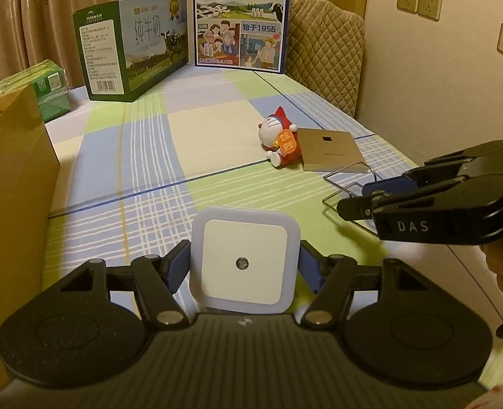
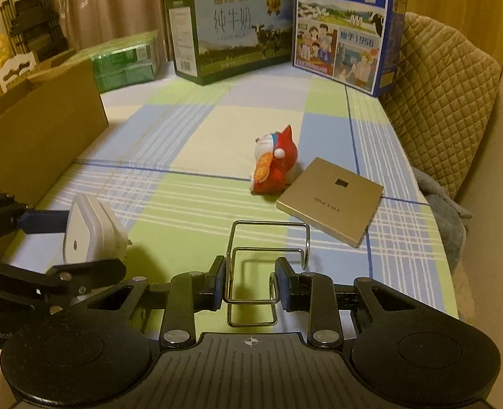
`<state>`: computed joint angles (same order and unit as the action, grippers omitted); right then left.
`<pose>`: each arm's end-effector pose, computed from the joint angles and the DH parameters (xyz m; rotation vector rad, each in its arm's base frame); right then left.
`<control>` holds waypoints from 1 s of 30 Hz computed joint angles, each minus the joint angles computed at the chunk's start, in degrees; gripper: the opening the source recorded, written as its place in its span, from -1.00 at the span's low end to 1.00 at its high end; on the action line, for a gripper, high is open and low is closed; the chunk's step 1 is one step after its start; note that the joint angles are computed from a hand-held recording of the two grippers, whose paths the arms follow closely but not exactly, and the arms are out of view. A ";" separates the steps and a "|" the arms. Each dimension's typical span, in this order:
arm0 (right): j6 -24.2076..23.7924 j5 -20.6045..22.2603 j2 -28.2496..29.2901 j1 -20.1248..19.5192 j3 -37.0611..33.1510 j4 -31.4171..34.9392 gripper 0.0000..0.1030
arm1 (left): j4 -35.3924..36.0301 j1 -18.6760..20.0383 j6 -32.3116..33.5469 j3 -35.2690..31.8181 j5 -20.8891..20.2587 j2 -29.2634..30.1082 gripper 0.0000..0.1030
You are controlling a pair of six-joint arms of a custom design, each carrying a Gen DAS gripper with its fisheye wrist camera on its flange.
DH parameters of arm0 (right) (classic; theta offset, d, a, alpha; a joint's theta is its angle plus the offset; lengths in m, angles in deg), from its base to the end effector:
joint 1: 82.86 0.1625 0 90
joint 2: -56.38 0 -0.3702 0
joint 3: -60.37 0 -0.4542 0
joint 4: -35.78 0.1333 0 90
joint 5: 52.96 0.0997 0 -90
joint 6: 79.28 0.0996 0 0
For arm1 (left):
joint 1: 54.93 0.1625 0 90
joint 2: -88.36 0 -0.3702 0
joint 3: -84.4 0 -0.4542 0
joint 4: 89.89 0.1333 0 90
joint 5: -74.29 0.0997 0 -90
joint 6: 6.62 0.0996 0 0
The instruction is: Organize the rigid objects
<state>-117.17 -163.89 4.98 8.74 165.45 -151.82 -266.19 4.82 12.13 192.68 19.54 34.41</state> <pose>0.1154 -0.6333 0.0880 0.6565 -2.3696 0.7985 -0.1427 -0.6234 0.0766 0.8222 2.3479 -0.7850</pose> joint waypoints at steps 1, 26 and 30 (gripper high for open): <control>0.23 0.20 -0.31 0.20 0.48 -0.31 -0.47 | 0.17 -0.26 -0.31 0.38 0.17 -0.44 0.20; 12.47 -3.76 -14.62 11.49 15.10 -3.88 -0.47 | 6.09 -10.47 -6.31 13.39 6.41 -21.81 0.20; 12.90 -4.02 -14.06 13.71 14.94 -3.61 -0.47 | 8.00 -11.31 -7.14 15.47 7.65 -26.22 0.20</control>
<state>-104.27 -167.91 -9.08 22.45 180.39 -155.43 -258.19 -6.50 4.99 208.15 27.19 8.18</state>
